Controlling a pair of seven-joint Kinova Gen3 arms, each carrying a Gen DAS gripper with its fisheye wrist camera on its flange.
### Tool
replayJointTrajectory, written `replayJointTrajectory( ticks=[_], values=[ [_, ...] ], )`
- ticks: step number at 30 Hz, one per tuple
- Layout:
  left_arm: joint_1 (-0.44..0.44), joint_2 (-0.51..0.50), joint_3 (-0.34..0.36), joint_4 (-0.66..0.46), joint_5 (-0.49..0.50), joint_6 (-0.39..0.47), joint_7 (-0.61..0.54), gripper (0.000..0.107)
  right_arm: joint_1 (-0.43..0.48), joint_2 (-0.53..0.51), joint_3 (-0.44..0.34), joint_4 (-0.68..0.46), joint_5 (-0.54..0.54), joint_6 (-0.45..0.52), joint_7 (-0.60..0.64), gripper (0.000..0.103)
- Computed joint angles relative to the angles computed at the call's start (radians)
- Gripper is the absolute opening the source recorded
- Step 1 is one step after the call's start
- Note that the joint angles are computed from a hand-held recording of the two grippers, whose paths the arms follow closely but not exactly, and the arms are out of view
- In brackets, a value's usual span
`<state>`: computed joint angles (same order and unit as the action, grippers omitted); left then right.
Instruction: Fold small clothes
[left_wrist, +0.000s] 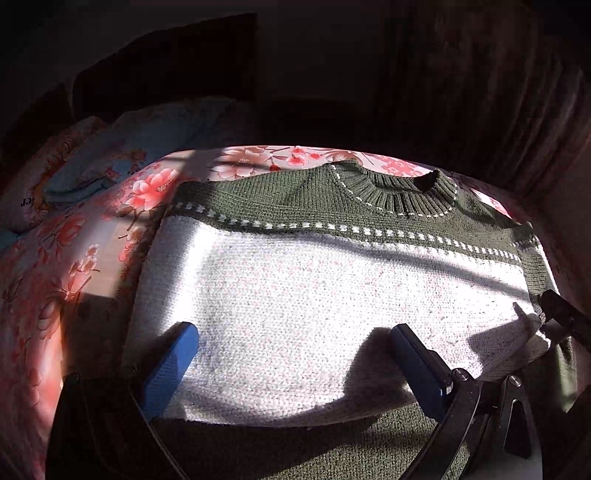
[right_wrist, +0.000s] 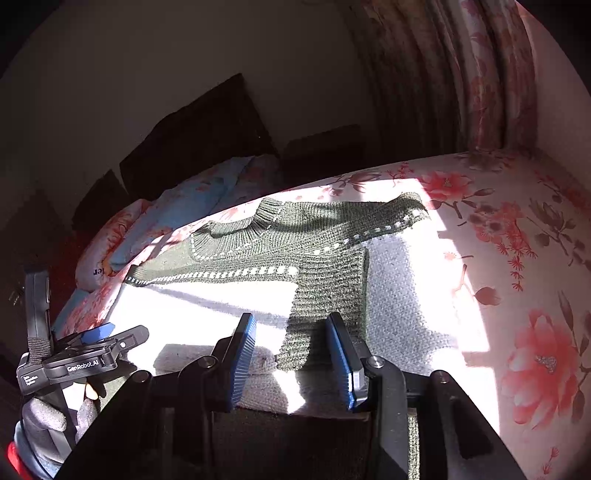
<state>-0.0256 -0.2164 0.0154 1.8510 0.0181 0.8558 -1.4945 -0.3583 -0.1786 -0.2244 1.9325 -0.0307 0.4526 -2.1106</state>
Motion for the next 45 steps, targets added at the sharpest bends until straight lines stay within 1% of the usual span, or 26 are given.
replayJointTrajectory(
  ticks=[2, 4, 7, 8, 10, 12, 13, 14, 15, 16, 17, 19, 21, 23, 24, 27, 29, 31, 33, 35, 36, 38, 40, 42, 43, 45],
  values=[
    [-0.001, -0.011, -0.005, 0.002, 0.006, 0.004, -0.002, 0.103, -0.04, -0.004, 0.045, 0.002, -0.033, 0.0, 0.018, 0.04],
    [-0.004, -0.06, 0.011, 0.022, -0.015, 0.006, 0.023, 0.103, -0.01, -0.025, 0.017, -0.006, -0.037, 0.039, -0.03, 0.04],
    [0.023, -0.161, 0.004, 0.062, 0.002, 0.03, -0.007, 0.103, 0.084, -0.073, -0.117, -0.023, 0.046, 0.134, -0.152, 0.04],
    [0.03, -0.181, 0.009, 0.073, 0.001, 0.043, -0.017, 0.103, 0.089, -0.076, -0.154, -0.029, 0.085, 0.157, -0.193, 0.041],
    [0.021, -0.2, 0.064, 0.101, -0.043, 0.067, -0.006, 0.103, 0.044, -0.054, -0.192, -0.042, 0.16, 0.194, -0.273, 0.041],
    [0.01, -0.191, 0.124, 0.119, -0.101, 0.089, 0.03, 0.103, 0.035, -0.008, -0.267, -0.077, 0.242, 0.276, -0.305, 0.042],
    [0.012, -0.198, 0.126, 0.118, -0.11, 0.091, 0.053, 0.103, 0.051, -0.006, -0.313, -0.096, 0.282, 0.316, -0.297, 0.043],
    [-0.005, -0.201, 0.134, 0.12, -0.124, 0.093, 0.065, 0.103, 0.057, 0.011, -0.36, -0.115, 0.323, 0.357, -0.299, 0.048],
    [-0.008, -0.199, 0.124, 0.121, -0.122, 0.105, 0.061, 0.103, 0.052, 0.025, -0.395, -0.13, 0.364, 0.398, -0.301, 0.051],
    [0.004, -0.2, 0.096, 0.123, -0.103, 0.11, 0.041, 0.103, 0.034, 0.036, -0.413, -0.142, 0.392, 0.438, -0.287, 0.057],
    [0.02, -0.205, 0.049, 0.127, -0.069, 0.119, 0.005, 0.103, 0.006, 0.042, -0.411, -0.152, 0.406, 0.479, -0.256, 0.06],
    [0.038, -0.236, -0.023, 0.146, -0.045, 0.133, -0.031, 0.103, -0.075, 0.015, -0.353, -0.144, 0.386, 0.532, -0.212, 0.064],
    [0.032, -0.275, -0.069, 0.164, -0.035, 0.152, -0.078, 0.103, -0.142, -0.058, -0.265, -0.088, 0.323, 0.52, -0.159, 0.066],
    [0.048, -0.315, -0.125, 0.183, -0.013, 0.171, -0.155, 0.103, -0.172, -0.139, -0.218, -0.027, 0.277, 0.517, -0.104, 0.066],
    [0.048, -0.33, -0.136, 0.189, -0.008, 0.18, -0.184, 0.103, -0.175, -0.174, -0.209, -0.007, 0.255, 0.524, -0.08, 0.066],
    [0.012, -0.357, -0.103, 0.191, -0.015, 0.203, -0.197, 0.103, -0.162, -0.227, -0.208, 0.003, 0.207, 0.579, -0.035, 0.066],
    [-0.028, -0.367, -0.042, 0.182, -0.037, 0.217, -0.157, 0.103, -0.12, -0.212, -0.262, -0.035, 0.221, 0.643, -0.077, 0.066],
    [-0.01, -0.381, -0.029, 0.173, -0.016, 0.232, -0.158, 0.103, -0.13, -0.187, -0.302, -0.066, 0.269, 0.648, -0.136, 0.064],
    [0.004, -0.374, 0.004, 0.16, 0.005, 0.235, -0.146, 0.103, -0.147, -0.13, -0.352, -0.095, 0.344, 0.611, -0.203, 0.064],
    [-0.022, -0.349, 0.087, 0.149, -0.023, 0.216, -0.097, 0.103, -0.112, -0.049, -0.444, -0.147, 0.426, 0.604, -0.242, 0.064],
    [-0.028, -0.325, 0.111, 0.141, -0.037, 0.211, -0.073, 0.103, -0.096, -0.002, -0.49, -0.173, 0.459, 0.604, -0.255, 0.064],
    [-0.019, -0.281, 0.103, 0.132, -0.043, 0.219, -0.058, 0.103, -0.087, 0.065, -0.526, -0.193, 0.481, 0.598, -0.257, 0.063],
    [0.023, -0.287, 0.025, 0.145, -0.009, 0.222, -0.093, 0.103, -0.1, 0.057, -0.488, -0.175, 0.445, 0.557, -0.254, 0.063],
    [0.042, -0.318, -0.026, 0.163, -0.005, 0.233, -0.141, 0.103, -0.141, -0.001, -0.396, -0.128, 0.363, 0.508, -0.19, 0.065],
    [0.049, -0.334, -0.053, 0.168, -0.003, 0.248, -0.168, 0.103, -0.173, -0.028, -0.351, -0.108, 0.335, 0.508, -0.15, 0.065],
    [0.047, -0.365, -0.106, 0.176, -0.002, 0.279, -0.211, 0.103, -0.19, -0.082, -0.298, -0.082, 0.27, 0.531, -0.081, 0.065]
  ],
)
